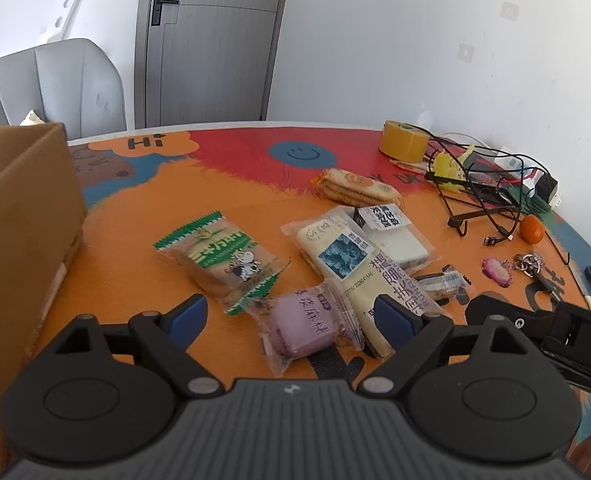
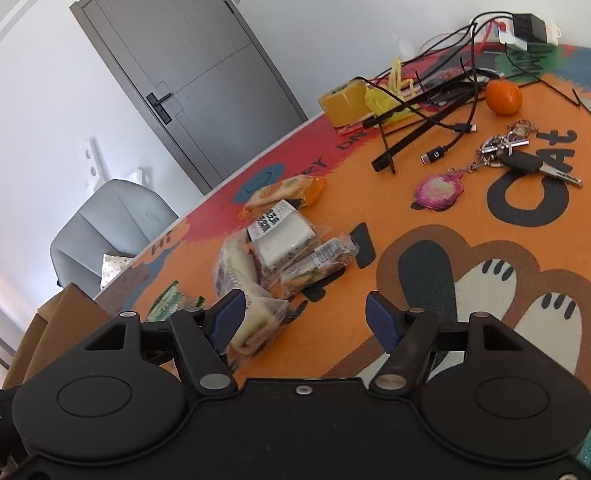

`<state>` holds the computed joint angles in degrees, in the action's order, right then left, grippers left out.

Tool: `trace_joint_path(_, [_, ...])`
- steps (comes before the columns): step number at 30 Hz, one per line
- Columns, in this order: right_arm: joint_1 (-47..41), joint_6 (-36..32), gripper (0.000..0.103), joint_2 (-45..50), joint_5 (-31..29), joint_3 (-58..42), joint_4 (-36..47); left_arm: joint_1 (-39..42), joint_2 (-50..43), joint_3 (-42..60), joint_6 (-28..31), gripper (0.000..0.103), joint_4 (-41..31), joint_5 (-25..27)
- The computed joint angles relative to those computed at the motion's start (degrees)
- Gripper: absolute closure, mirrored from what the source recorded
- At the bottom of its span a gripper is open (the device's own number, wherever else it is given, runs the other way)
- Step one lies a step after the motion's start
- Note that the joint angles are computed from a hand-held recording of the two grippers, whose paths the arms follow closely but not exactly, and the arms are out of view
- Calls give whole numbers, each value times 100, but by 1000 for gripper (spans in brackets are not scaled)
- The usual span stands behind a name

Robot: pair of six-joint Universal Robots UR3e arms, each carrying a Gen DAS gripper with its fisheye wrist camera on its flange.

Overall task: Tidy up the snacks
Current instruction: 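Grasp the purple bun with the left tool while the right grasps the long RUNFU CAKE bread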

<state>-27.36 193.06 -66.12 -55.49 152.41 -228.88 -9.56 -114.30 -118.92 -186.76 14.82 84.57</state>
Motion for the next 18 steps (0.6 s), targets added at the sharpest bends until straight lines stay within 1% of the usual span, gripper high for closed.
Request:
trace_joint_path(2, [2,3,36,65,8,-75,40,-45,-117,104,-24,14,-23,56])
trace_joint_path(4, [49,33,36,127,-10,-184,94,-59,-202,179,-61,19,-65,97])
trace_joint_path(5, [94,59,36,149,-32,-243,127,-54,-243,221,-85,24,-92,87])
trace_joint_path(6, [147,82,36,186,-57,-317,155,-48,-270,259,-110,32,-143,88])
trace_joint_path(7, [202,101,36,202,-78,-393,208,-21,-287,267,-126,35,-157,41])
trace_joint_path(8, [263,125,36,236,-100,-478,249,0,-316,254,-132,41,-83,2])
trace_joint_path(9, [337,157,36,265,-134,-571,297,31,-306,229,-117,54,-65,-60])
trace_joint_path(10, [403,179,36,291,-163,-663,346,94,-281,189,-105,62,-57,-199])
trace_joint_path(18, [1072,328,36,502,-544,-1463,766,349,28,-173,-71,66,-43,-437])
